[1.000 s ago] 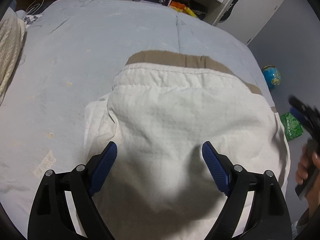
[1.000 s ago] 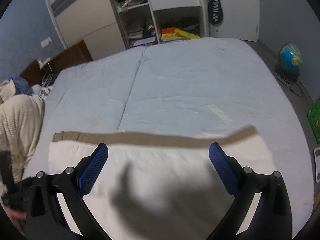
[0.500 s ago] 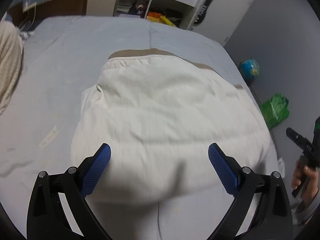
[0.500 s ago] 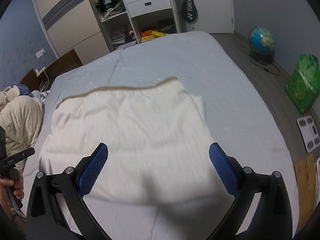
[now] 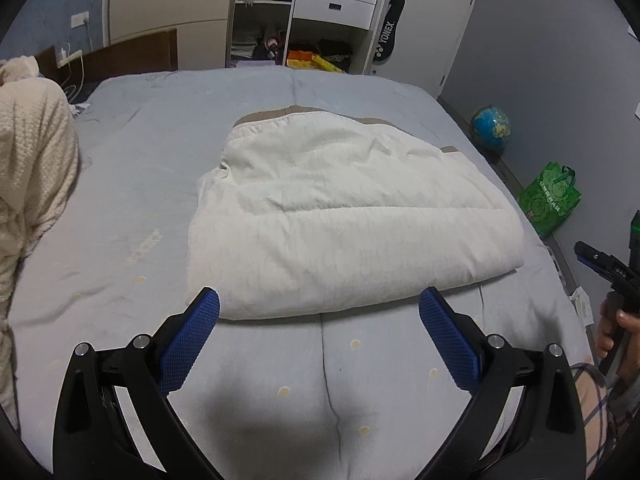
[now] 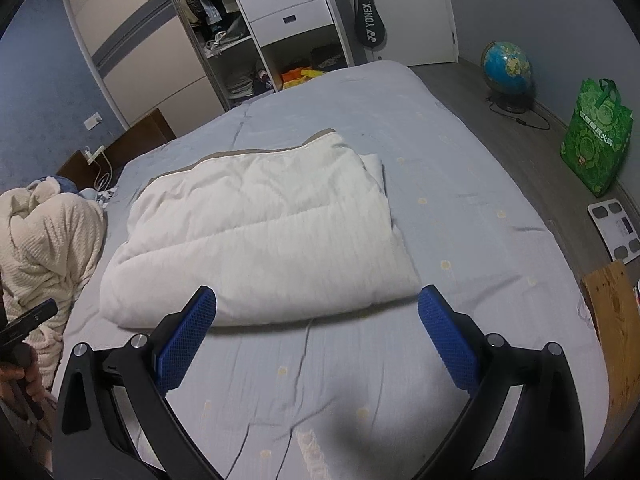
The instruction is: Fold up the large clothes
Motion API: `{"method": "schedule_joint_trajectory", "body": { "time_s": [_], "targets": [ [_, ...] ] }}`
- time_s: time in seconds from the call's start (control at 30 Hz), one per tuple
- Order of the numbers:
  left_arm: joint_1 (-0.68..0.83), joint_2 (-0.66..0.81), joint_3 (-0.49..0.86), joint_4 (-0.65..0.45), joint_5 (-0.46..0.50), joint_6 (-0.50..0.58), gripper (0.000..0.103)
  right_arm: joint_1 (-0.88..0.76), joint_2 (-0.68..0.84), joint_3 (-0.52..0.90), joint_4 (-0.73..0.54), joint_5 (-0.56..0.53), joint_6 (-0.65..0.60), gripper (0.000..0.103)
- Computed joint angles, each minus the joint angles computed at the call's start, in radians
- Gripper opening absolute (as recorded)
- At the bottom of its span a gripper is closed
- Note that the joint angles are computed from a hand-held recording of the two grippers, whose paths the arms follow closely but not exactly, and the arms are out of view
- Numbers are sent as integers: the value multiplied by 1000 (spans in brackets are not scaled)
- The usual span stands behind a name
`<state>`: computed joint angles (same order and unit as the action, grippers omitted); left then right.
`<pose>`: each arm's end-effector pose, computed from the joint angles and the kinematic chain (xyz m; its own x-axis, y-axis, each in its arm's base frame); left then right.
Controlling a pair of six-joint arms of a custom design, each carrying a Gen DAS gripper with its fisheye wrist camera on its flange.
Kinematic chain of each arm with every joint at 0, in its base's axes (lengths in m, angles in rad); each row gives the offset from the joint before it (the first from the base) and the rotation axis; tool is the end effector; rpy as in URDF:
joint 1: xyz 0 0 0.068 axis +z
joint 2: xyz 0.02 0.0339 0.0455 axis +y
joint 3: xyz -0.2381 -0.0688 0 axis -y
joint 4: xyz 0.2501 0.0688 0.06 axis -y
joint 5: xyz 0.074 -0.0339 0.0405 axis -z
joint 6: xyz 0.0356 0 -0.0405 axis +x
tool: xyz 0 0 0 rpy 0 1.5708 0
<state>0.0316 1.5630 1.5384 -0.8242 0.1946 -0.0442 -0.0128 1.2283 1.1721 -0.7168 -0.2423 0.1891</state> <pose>0.3417 0.0039 0.3237 -0.7537 -0.0672 -0.6538 0.0635 0.9827 -0.1742 0.2709 0.0051 0.3078 -0.7157 0.1917 -0.6716 -0.0252 0.9539 0.2991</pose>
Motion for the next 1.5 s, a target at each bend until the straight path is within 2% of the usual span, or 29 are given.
{"method": "schedule_joint_trajectory", "body": {
  "time_s": [0.3,0.5,0.77,0.9,1.17,1.33,1.5],
  "targets": [
    [-65,-136,-117,31,-17,8,96,59,-128,-51,-47,18,6,96],
    [-103,-209,-199,75,-68,-5,96,212,-168,-72,-70,185,7,96],
    [-100,-291,-330,155,-74,-21,96,352,-193,-103,-49,300,34,96],
    [-107,-289,-373,191,-104,-1,96,421,-203,-113,-32,382,38,96],
    [-76,-254,-388,223,-76,-12,96,556,-157,-101,-11,539,2,96],
    [-76,-229,-384,234,-79,-13,96,572,-127,-95,-2,545,-21,96],
    [-92,-210,-383,243,-94,-2,96,510,-128,-101,5,473,4,96]
  ]
}}
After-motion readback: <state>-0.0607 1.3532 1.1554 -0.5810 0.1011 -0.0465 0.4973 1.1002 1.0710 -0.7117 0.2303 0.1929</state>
